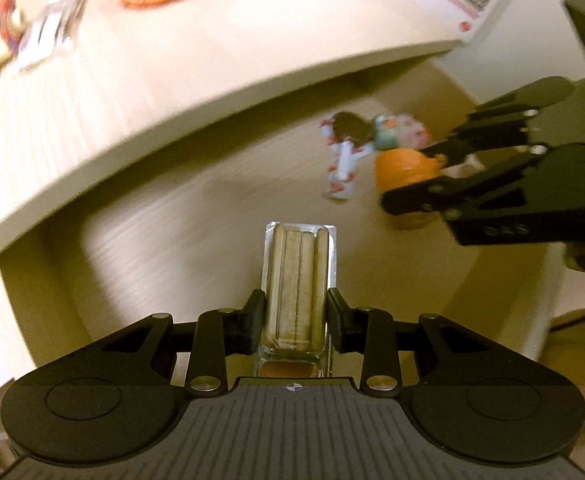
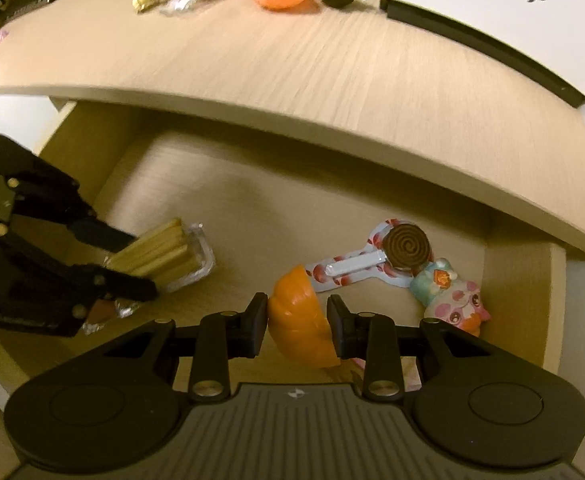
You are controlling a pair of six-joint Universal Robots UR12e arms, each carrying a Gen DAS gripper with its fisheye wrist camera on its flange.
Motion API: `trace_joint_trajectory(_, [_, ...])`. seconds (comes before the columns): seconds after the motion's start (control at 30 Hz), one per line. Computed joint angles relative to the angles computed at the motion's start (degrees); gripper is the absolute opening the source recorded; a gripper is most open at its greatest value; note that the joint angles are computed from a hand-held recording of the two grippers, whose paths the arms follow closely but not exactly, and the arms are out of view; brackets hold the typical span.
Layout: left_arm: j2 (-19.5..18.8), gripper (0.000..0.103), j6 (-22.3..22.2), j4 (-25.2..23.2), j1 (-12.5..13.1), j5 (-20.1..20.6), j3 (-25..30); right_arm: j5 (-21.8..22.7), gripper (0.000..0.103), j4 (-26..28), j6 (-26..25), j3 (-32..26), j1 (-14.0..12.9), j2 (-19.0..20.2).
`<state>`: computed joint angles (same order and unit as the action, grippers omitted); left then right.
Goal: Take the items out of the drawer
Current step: 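Grasp the second orange pumpkin half with the right tool while the left tool holds the tray, then lift both items onto the desk top beside the figure keychain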
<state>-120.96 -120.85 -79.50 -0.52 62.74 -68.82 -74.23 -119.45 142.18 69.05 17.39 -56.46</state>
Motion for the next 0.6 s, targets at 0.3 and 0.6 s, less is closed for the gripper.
trace_joint_trajectory(0.3, [0.9, 0.036, 3.5, -4.4, 2.0, -11.9, 5.1, 5.0, 0.032, -4.2, 4.2, -0.9, -1.4, -1.4])
trace_joint_trajectory(0.6, [-5.7, 0.036, -21.0, 22.4, 1.9, -16.5, 12.9, 11.1, 0.032, -20.0, 11.6, -8.1, -1.5, 1.8])
